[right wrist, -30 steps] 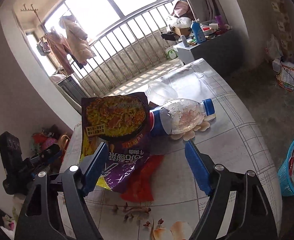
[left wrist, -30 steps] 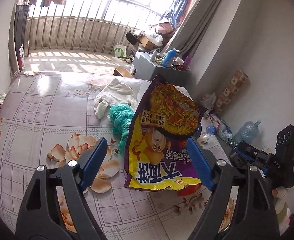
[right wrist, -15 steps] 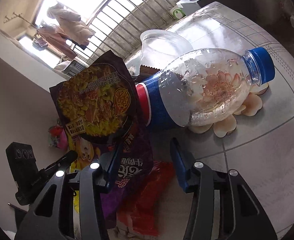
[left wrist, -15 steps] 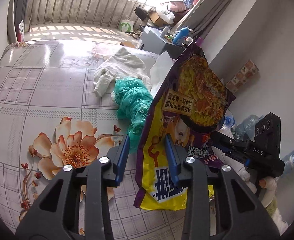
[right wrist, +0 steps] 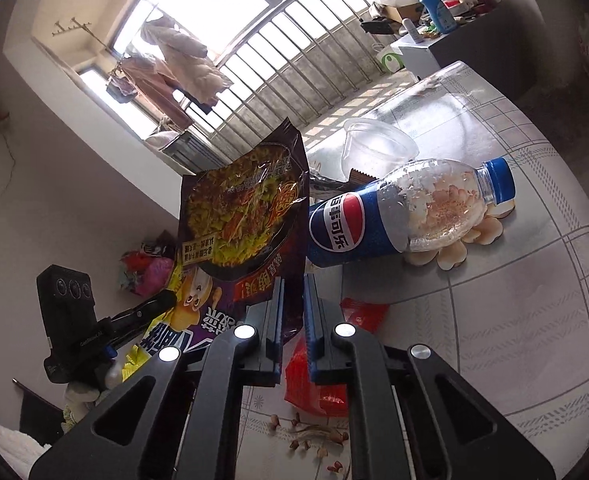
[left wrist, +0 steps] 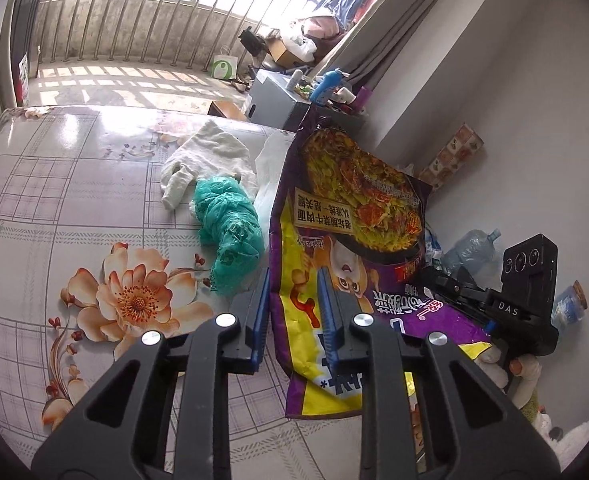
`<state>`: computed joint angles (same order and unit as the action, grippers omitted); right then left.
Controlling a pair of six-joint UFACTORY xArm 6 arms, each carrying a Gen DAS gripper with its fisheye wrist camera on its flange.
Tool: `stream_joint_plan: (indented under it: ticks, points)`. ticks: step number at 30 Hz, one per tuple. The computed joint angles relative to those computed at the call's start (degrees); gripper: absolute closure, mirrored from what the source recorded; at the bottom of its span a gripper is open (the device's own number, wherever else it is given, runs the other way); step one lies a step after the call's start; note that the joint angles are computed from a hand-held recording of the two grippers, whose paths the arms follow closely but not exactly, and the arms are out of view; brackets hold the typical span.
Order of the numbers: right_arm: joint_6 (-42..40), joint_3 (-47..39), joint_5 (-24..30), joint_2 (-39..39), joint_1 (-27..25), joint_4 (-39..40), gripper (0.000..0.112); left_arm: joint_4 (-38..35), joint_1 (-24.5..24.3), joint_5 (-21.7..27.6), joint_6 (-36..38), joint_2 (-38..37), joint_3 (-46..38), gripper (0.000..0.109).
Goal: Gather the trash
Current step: 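Grasp the purple noodle packet with the left gripper and lift it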
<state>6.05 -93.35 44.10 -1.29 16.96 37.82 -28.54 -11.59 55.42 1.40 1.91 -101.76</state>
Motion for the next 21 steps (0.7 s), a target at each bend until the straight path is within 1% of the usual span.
stream_joint_plan:
  ticks: [5,7,9,13,14,15,17,18,19,21]
  points:
    - [-0.9,9.4,1.7,-10.3,-1.0,0.7,0.103,-4.0,-0.6,4.1,4.3,-5.2,3.9,0.088]
    - [0.5,14.7,2.0,-15.5,-1.3,-0.4,0.103,-5.1,-1.5,5.8,5.1,-6.9,5.8,0.088]
    - [4.6,20.7,1.0,-21.1,-0.9,-4.2,0.103,-6.9,-2.8,6.7,5.2,-7.9,7.6,0.088]
    - [13.4,30.9,0.8,-30.8,-2.4,-9.5,0.103,-8.6,-7.3,5.0,6.7,-7.8,9.6,0.087]
    - [16.0,32.9,0.8,-32.7,-2.8,-11.4,0.103,-8.1,-8.5,4.3,6.8,-7.2,9.5,0.086]
    - [18.9,34.7,1.1,-34.5,-3.5,-13.2,0.103,-5.2,-10.0,3.6,5.4,-6.4,8.9,0.076]
    - [24.0,37.5,1.0,-37.1,-4.7,-16.2,0.103,5.4,-13.2,0.2,0.3,-5.7,8.7,0.062]
    - [25.7,38.5,1.4,-38.0,-5.2,-17.5,0.103,8.5,-14.1,-1.1,-0.8,-5.4,8.6,0.062]
    - [26.7,39.2,1.8,-38.8,-5.4,-18.5,0.103,9.2,-14.8,-1.7,-1.1,-5.3,8.3,0.062]
    - [27.0,39.4,2.4,-38.9,-5.6,-19.0,0.103,5.6,-15.2,-0.7,1.4,-4.2,6.4,0.062]
